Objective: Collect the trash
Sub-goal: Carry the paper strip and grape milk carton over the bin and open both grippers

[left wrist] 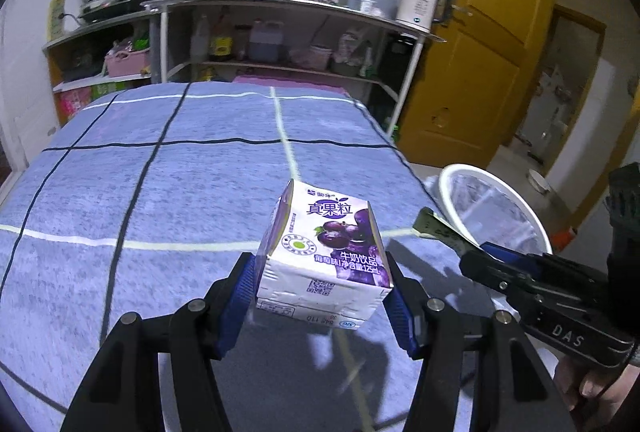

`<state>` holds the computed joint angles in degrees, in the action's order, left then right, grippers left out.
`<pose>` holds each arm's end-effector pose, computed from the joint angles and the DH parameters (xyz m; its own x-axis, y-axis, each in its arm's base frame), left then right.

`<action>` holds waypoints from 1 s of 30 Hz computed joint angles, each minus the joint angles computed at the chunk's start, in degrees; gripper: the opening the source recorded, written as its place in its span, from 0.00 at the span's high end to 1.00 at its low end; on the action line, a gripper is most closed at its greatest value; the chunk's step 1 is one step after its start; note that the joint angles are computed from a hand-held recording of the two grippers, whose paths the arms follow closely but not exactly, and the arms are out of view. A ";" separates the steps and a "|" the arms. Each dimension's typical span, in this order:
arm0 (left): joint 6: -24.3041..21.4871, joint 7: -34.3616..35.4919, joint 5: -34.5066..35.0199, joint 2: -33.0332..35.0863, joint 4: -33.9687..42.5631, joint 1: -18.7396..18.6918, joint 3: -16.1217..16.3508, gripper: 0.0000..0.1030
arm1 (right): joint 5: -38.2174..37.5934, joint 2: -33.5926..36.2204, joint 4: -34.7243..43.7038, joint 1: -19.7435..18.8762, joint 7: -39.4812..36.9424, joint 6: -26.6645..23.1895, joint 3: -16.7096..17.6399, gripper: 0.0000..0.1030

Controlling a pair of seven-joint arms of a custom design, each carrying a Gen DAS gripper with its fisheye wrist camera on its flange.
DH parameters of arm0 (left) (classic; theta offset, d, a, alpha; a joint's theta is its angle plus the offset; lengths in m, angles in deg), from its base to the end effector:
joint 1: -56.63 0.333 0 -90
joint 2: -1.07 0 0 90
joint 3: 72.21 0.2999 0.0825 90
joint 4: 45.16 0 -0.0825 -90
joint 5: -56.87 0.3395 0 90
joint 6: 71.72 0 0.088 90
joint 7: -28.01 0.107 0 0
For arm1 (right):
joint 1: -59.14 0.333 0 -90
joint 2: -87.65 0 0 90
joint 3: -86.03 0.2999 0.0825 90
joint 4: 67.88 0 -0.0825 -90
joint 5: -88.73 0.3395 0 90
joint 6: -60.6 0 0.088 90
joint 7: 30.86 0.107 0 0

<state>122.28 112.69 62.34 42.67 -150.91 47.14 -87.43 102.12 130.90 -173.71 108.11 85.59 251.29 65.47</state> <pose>0.6011 -0.2549 0.2659 -0.3674 -0.9105 0.1897 -0.6757 0.1212 -0.7271 0.5646 0.3220 0.2527 0.0638 -0.9745 -0.2151 -0.7215 0.1038 -0.6845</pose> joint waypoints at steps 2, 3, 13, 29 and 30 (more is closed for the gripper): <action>0.81 0.06 0.35 -0.87 -1.59 0.02 -0.43 0.41 | 0.65 -0.91 -1.88 1.18 0.05 0.89 -0.81 0.70; 1.11 0.10 0.60 -1.15 -2.16 0.17 -0.71 0.41 | 1.10 -1.50 -3.06 1.79 -0.07 1.47 -1.23 0.70; 1.22 0.23 2.16 -2.24 -3.30 -0.67 -2.04 0.41 | 9.13 -4.93 -10.59 6.33 -4.64 5.29 -3.86 0.69; -2.44 2.96 3.95 1.43 3.72 -1.84 -5.40 0.41 | 24.03 -8.38 -16.57 8.65 -14.98 8.53 -4.50 0.69; -2.87 3.22 3.87 1.83 4.61 -2.29 -5.40 0.41 | 25.18 -8.45 -16.77 8.95 -15.66 8.60 -4.78 0.69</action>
<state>119.41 115.92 66.22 44.51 -146.30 44.86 -92.83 127.30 122.44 -190.48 117.06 69.93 259.89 60.68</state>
